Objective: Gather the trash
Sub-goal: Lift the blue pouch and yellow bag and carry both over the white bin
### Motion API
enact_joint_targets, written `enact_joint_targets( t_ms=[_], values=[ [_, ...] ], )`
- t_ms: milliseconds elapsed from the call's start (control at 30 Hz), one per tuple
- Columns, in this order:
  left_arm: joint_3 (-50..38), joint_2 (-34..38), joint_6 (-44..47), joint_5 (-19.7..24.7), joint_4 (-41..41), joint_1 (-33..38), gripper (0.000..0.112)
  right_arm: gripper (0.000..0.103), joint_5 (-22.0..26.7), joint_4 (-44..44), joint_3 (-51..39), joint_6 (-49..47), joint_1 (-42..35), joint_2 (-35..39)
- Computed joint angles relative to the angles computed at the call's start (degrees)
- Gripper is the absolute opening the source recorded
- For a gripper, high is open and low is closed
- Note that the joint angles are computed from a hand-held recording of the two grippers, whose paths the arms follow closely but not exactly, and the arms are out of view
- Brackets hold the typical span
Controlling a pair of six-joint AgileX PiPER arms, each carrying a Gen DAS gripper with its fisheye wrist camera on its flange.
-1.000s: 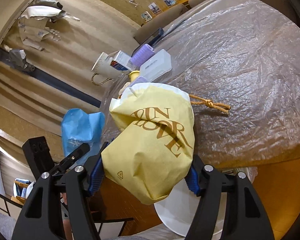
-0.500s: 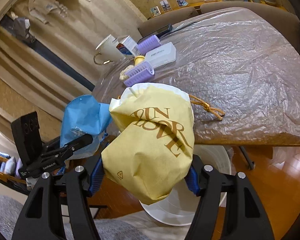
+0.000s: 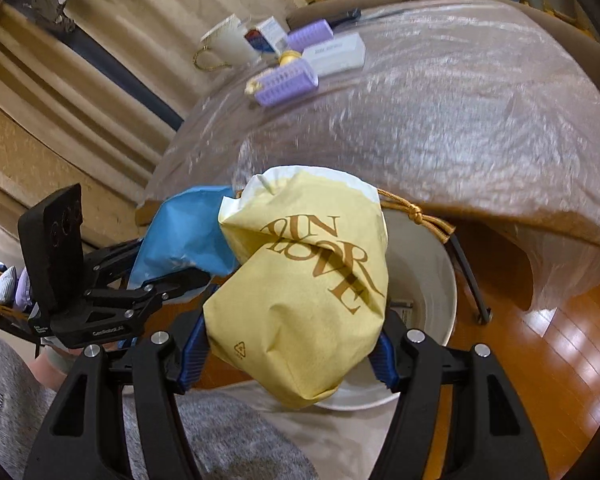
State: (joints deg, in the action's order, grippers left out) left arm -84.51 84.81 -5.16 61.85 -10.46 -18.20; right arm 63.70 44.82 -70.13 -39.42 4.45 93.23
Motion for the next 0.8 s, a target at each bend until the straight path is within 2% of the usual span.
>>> enact_joint_targets(
  t_ms=[267,400,800],
  values=[
    [3.1,2.0,-2.9,-2.3,1.9,-1.3,0.046,0.064,-3.1,-2.5,2.3,1.2,2.1,1.5],
    [4.0,3.7,-6.0,-3.2,6.9,-3.6,0.045,0.064,-6.8,-4.8,3.1,2.5,4.3,2.5],
    [5.9,7.6,-11.4,-5.0,11.7,-4.9,0.044,0.064,-14.1,-6.9,2.5,3.9,9.0,8.8]
  ],
)
